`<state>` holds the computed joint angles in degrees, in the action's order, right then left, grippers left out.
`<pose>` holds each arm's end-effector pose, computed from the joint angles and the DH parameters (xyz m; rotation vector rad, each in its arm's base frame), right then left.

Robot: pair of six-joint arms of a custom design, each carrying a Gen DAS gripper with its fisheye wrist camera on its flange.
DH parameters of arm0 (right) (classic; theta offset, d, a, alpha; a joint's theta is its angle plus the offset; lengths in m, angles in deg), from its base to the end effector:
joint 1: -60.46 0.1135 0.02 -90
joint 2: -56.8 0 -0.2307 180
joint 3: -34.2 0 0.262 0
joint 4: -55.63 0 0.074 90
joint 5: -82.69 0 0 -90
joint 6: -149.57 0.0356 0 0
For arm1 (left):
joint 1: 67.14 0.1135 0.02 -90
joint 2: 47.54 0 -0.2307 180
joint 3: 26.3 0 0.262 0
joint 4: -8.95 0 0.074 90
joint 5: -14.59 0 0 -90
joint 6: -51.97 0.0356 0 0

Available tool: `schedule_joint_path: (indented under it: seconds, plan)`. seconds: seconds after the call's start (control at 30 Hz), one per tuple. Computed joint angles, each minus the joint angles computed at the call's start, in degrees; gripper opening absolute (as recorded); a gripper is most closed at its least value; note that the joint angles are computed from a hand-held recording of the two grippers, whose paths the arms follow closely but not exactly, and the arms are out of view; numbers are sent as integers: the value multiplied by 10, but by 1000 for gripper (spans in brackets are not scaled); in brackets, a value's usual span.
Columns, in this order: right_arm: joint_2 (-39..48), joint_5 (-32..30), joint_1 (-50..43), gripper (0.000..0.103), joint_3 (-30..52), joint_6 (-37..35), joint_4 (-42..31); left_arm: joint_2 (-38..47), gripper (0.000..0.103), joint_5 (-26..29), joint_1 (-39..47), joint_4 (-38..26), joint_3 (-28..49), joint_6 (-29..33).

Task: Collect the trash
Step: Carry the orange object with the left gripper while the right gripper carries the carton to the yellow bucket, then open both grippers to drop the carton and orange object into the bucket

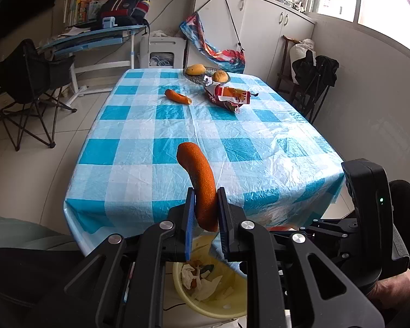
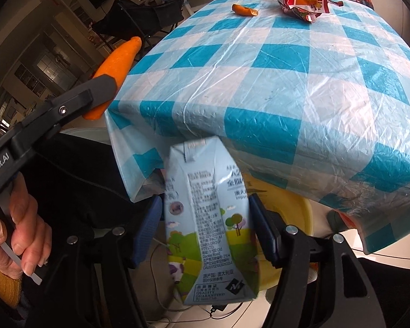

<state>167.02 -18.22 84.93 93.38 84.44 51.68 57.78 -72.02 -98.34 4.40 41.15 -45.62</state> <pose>0.2948 0.1416 0.0370 -0.0694 2.6063 0.5692 0.3142 -0.1928 0.1013 0.5097 2.2893 -0.4088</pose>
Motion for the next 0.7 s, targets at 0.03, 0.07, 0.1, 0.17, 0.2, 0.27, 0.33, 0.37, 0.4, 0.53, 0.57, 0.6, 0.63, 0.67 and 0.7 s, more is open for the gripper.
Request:
schedule_joint_path:
  seconds: [0.03, 0.07, 0.1, 0.17, 0.2, 0.27, 0.33, 0.37, 0.4, 0.53, 0.57, 0.6, 0.63, 0.67, 0.7]
  plan:
    - [-3, 0, -1, 65, -4, 0, 1, 1, 15, 0, -1, -1, 1, 2]
    - [-5, 0, -1, 65, -6, 2, 4, 1, 15, -1, -2, -3, 1, 3]
    - [-9, 1, -1, 66, -11, 4, 7, 1, 15, -1, -3, -4, 0, 4]
    - [-21, 7, -3, 67, -22, 13, 16, 3, 15, -1, -5, -8, 1, 7]
    - [-36, 5, -15, 67, -36, 10, 22, 5, 15, -2, -7, -11, 3, 9]
    - [-55, 13, -22, 67, -60, 22, 45, 10, 15, -3, -10, -22, 9, 15]
    - [-72, 16, -35, 67, -80, 30, 69, 16, 15, -6, -16, -35, 15, 25]
    - [-81, 18, -39, 67, -90, 35, 80, 21, 15, -7, -20, -44, 19, 31]
    - [-89, 21, -41, 67, -100, 40, 92, 28, 15, -6, -25, -56, 27, 38]
    - [-113, 41, -41, 67, -120, 43, 120, 61, 15, -4, -43, -125, 64, 71]
    - [-115, 46, -40, 68, -122, 42, 126, 67, 15, -5, -48, -138, 70, 76]
    - [-116, 50, -38, 68, -120, 42, 126, 72, 16, -4, -51, -147, 75, 81]
    - [-120, 52, -39, 69, -120, 40, 125, 74, 17, -1, -52, -155, 78, 84]
    - [-124, 52, -42, 70, -119, 38, 123, 71, 18, 3, -52, -153, 75, 84]
    - [-127, 49, -46, 71, -116, 34, 120, 66, 18, 10, -49, -148, 71, 81]
